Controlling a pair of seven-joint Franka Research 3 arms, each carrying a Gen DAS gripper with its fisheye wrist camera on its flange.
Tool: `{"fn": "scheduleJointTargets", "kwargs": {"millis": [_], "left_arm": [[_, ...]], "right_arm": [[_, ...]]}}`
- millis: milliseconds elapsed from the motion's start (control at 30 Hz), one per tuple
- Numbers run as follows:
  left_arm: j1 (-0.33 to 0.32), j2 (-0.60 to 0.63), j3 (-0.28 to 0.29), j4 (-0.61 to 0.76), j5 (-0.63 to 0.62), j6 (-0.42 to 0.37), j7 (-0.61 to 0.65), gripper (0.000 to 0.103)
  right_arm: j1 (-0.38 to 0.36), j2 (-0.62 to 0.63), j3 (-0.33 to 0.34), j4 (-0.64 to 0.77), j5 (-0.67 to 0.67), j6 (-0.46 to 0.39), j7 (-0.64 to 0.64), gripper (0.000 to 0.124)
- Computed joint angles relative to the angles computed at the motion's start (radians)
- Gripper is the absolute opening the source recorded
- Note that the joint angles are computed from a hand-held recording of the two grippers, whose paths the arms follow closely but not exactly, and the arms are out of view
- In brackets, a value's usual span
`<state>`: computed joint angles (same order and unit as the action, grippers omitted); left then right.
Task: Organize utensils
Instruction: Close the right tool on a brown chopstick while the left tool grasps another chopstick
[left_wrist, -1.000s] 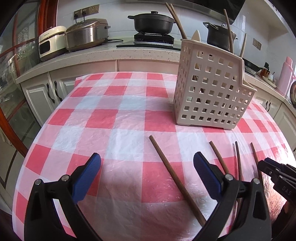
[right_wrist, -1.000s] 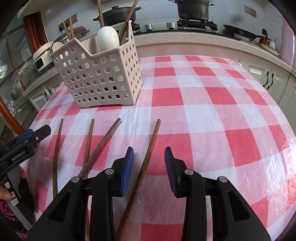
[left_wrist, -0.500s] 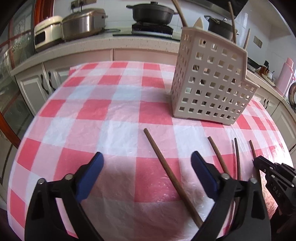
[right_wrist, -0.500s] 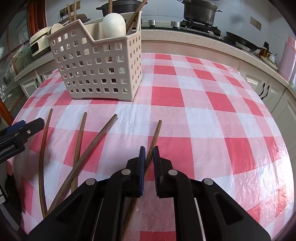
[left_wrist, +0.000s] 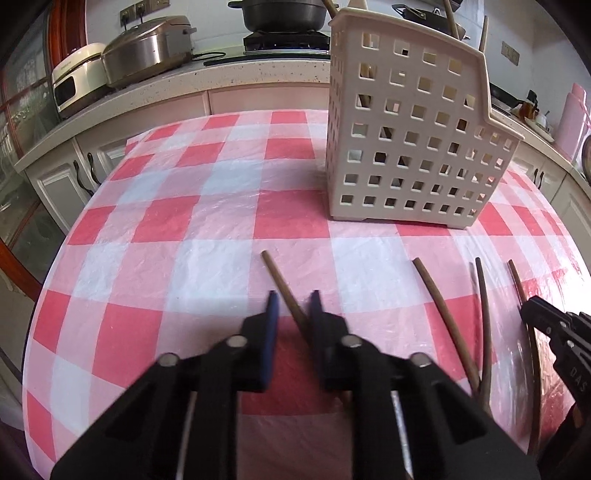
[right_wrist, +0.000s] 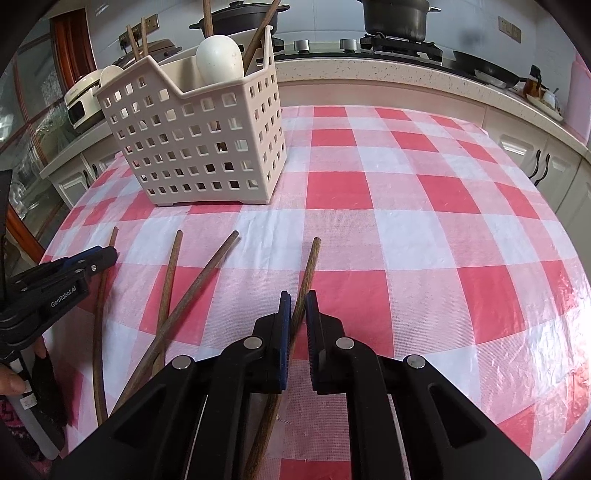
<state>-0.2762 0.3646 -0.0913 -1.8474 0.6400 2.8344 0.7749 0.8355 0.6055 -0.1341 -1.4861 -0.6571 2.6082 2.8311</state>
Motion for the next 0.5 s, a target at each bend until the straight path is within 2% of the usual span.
{"fn": "scheduleJointTargets", "kwargs": {"millis": [167, 233, 500], "left_arm": [[0.036, -0.005, -0.028, -0.021, -0.05, 0.041, 0.079, 0.012], [0.074, -0.008, -0.068, -0.042, -0.114, 0.077, 0.152, 0.011], [0.042, -0.021, -0.037, -0.06, -0.134, 0.078, 0.185, 0.012]], "right_arm": [[-0.001, 0.0, 0.001, -0.003, 0.002, 0.009, -0.006, 0.009], [-0.001, -0.002, 0.0, -0.006, 0.004, 0.012, -0.008, 0.009], [0.002, 0.0, -0.002, -0.002, 0.005, 0.004, -0.013, 0.01]]}}
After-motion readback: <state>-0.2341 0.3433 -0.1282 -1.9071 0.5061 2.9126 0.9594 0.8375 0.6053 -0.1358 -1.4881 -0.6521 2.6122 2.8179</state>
